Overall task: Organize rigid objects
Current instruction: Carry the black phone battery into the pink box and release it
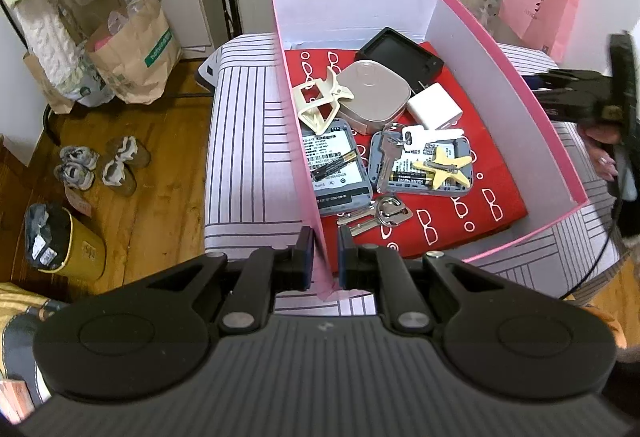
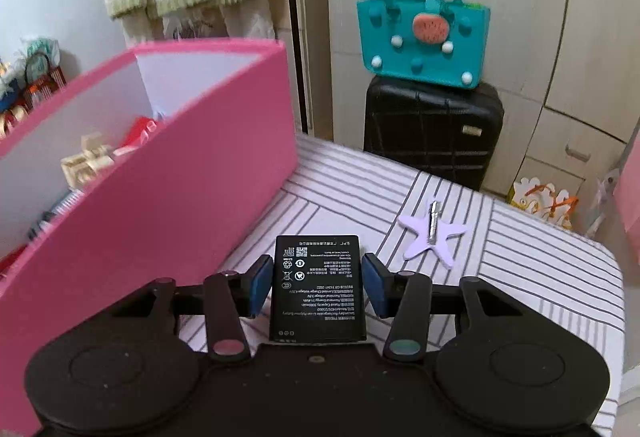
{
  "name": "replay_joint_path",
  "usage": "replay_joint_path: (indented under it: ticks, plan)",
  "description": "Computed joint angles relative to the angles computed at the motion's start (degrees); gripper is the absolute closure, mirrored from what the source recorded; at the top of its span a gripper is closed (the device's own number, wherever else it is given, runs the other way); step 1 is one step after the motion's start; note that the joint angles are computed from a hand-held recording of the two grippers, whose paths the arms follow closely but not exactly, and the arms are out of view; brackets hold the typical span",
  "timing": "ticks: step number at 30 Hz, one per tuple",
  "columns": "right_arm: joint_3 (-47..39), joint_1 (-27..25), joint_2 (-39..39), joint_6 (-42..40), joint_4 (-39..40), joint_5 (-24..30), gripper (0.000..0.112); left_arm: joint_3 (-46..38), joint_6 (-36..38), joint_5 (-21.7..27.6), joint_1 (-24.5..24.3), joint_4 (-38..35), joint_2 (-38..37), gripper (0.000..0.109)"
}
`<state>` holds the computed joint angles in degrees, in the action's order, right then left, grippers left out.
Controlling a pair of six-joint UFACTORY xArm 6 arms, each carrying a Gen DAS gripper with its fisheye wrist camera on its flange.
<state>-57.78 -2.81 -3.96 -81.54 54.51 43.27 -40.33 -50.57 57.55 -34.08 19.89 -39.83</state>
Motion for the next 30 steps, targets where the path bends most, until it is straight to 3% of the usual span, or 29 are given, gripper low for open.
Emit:
replay_joint_path:
  ticks: [8, 12, 17, 23, 30]
  plan:
    - [0.39, -3.75, -7.27, 0.42, 2.42, 5.40, 0.059, 0.34, 2.09, -0.59, 1.24, -1.92, -0.49, 0.099]
    - [-1.61, -5.30, -10.43, 2.06, 3.80, 13.18, 0.059, -0.47, 3.81, -0.08, 1.71, -2.87, 0.21, 0.099]
    - [-5.22, -2.59, -10.87, 3.90, 1.99, 21.23, 0.059, 0.33, 2.98, -1.16, 1.68, -1.91, 0.05, 0.099]
    - [-5.55, 8.30, -9.00, 6.34, -4.77, 15.33, 0.059, 0.76, 3.16, -1.50, 1.84, -2.00, -0.41, 0.099]
    - [-11.05, 17.29, 0.09, 14.93, -16.34, 9.54, 0.059, 0.66, 2.83, -1.43, 1.45, -1.36, -0.21, 0.099]
